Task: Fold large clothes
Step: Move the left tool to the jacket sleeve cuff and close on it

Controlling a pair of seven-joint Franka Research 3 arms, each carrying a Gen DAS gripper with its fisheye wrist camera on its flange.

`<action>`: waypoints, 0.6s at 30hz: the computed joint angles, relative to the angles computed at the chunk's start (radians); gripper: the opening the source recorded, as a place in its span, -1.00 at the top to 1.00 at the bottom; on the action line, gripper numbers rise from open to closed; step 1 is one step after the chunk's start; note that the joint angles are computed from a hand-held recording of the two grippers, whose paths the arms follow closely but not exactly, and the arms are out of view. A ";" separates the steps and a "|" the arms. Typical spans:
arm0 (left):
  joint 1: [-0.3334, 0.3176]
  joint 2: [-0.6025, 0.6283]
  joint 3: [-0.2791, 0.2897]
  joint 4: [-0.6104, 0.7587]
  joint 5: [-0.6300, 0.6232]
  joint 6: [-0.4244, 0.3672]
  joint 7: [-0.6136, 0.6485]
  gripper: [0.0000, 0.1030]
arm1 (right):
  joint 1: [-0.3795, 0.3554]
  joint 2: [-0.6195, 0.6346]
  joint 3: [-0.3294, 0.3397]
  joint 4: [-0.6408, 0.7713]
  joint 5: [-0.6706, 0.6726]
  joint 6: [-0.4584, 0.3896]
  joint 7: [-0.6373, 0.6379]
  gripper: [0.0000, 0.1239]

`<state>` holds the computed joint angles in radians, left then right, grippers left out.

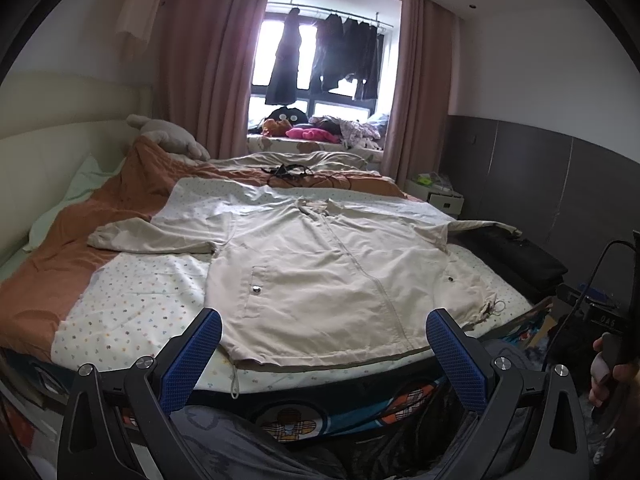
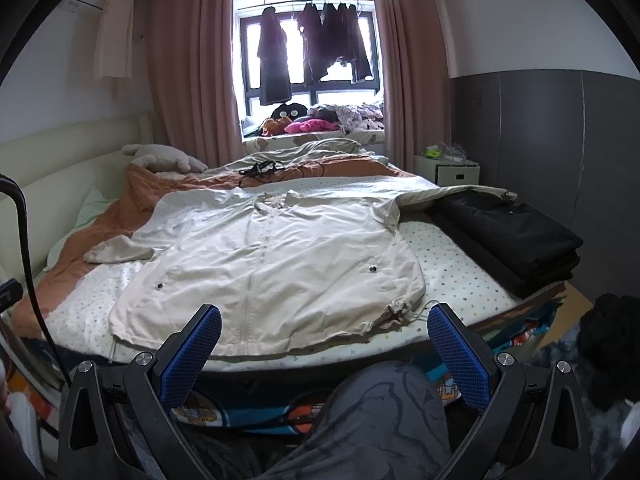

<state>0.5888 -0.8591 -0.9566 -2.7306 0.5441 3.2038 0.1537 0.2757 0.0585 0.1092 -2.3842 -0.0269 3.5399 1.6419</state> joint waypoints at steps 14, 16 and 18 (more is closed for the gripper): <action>0.138 0.094 -0.021 0.026 0.003 0.025 0.028 -0.99 | -0.078 0.171 0.101 0.203 -0.058 -0.123 0.042 -0.66; 0.170 0.110 -0.028 0.027 -0.005 0.043 0.033 -0.99 | -0.081 0.196 0.119 0.241 -0.037 -0.144 0.013 -0.66; 0.198 0.127 -0.033 0.032 -0.013 0.046 0.048 -0.99 | -0.061 0.220 0.116 0.279 -0.008 -0.153 -0.025 -0.66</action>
